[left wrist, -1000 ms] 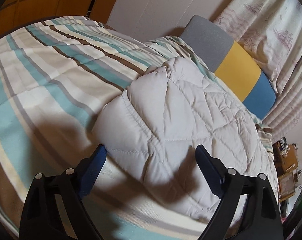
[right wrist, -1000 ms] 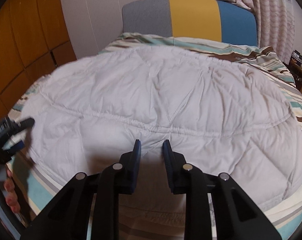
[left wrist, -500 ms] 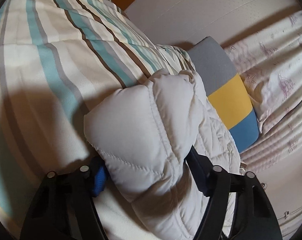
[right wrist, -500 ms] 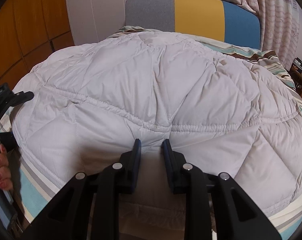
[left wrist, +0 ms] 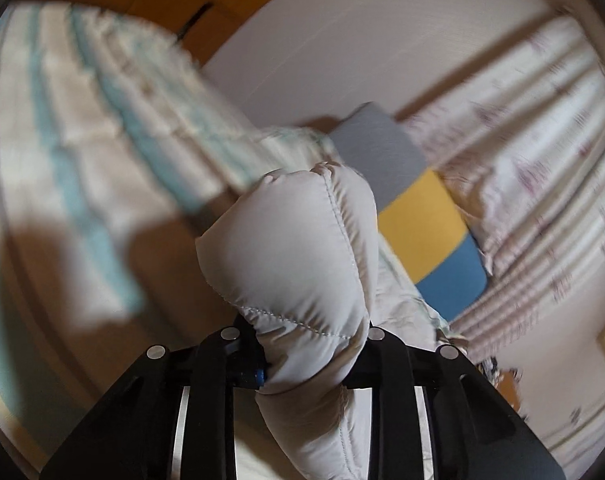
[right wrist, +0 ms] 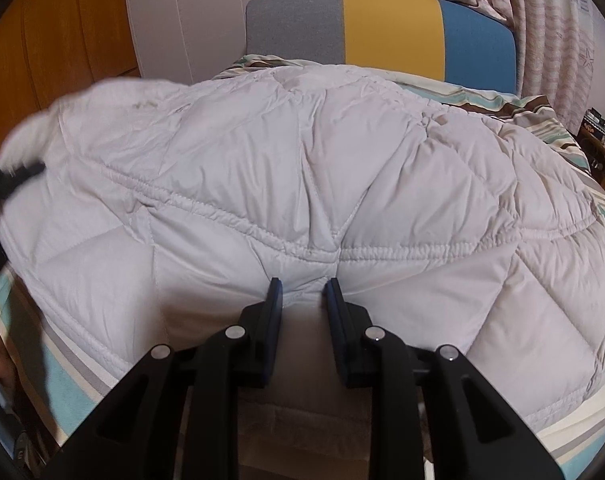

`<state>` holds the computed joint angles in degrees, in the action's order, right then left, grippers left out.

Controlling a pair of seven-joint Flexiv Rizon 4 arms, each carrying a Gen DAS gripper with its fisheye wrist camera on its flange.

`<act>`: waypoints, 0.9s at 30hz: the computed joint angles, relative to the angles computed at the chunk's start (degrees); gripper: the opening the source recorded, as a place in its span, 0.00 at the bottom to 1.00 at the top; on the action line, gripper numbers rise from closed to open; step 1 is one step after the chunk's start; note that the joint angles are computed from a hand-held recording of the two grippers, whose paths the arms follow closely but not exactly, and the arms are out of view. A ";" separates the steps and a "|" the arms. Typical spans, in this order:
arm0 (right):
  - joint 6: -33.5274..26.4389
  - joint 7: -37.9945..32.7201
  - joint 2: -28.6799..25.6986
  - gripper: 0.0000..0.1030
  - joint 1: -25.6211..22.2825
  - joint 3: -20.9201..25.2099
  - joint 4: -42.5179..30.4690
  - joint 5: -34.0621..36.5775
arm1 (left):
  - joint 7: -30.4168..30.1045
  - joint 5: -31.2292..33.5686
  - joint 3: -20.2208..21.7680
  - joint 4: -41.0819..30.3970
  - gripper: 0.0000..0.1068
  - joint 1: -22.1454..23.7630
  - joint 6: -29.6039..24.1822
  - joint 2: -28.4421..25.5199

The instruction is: Fold large clothes

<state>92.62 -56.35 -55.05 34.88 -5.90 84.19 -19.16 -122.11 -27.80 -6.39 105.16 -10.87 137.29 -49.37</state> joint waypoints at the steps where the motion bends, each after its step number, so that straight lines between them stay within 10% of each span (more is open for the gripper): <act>1: -0.15 0.12 -0.02 0.21 0.18 -0.24 -0.05 0.05 | 1.28 0.14 0.56 -0.58 0.23 -0.77 0.06 0.16; 9: -1.50 2.49 0.29 0.22 1.22 -1.23 -0.49 0.29 | 17.72 1.50 2.95 -6.56 0.23 -6.29 -1.21 0.91; 13: 2.64 3.88 1.71 0.43 0.88 -1.16 1.90 2.18 | 28.12 -0.77 3.97 -9.88 0.23 -9.47 -2.81 0.32; 27: 7.01 7.99 3.57 0.48 28.42 -40.16 22.93 21.15 | 51.06 -12.04 3.31 -21.42 0.23 -15.77 -6.35 -4.66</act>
